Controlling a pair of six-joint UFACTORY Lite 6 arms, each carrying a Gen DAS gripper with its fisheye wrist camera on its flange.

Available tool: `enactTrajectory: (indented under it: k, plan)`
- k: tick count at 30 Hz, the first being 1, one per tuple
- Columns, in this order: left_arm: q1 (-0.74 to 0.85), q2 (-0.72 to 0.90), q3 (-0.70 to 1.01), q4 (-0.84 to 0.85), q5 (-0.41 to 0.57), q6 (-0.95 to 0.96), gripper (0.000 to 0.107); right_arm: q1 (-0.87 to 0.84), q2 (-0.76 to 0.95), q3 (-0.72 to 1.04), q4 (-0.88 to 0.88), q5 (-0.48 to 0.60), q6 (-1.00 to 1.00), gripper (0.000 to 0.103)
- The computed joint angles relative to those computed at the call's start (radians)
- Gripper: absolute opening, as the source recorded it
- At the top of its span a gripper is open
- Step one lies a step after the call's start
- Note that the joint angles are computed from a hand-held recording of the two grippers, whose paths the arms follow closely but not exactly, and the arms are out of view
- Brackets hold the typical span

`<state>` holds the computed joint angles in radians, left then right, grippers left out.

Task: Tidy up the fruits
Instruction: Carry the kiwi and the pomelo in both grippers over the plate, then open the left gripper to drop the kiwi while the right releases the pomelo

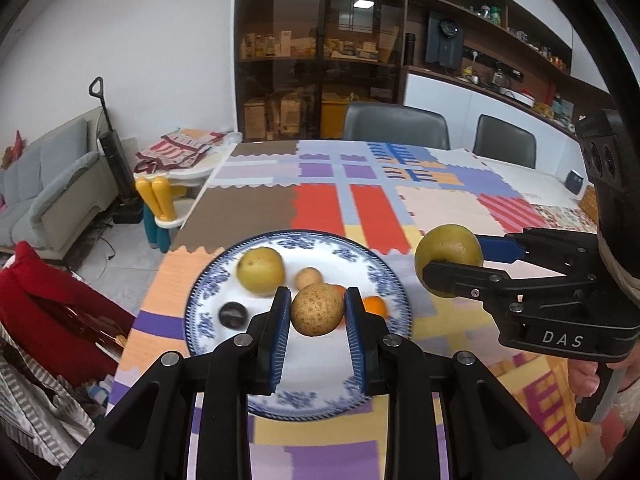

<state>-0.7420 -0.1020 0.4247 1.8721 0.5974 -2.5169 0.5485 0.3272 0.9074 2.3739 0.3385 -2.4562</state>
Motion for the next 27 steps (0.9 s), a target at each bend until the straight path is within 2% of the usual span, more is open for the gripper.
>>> enactTrajectory:
  k: [7,13,18,27]
  plan:
    - [0.162,0.091,0.026,0.244,-0.079,-0.147,0.027,0.014,0.168,0.184,-0.087,-0.044,0.113,0.047]
    - [0.255,0.196,0.071,0.42,-0.112,-0.268,0.027,0.02,0.297,0.338,-0.233,-0.084,0.264,0.047]
    - [0.331,0.26,0.096,0.624,-0.137,-0.432,0.027,0.022,0.407,0.474,-0.475,-0.1,0.504,0.047]
    - [0.395,0.368,0.162,0.79,-0.169,-0.54,0.027,0.028,0.538,0.635,-0.808,-0.115,0.859,0.047]
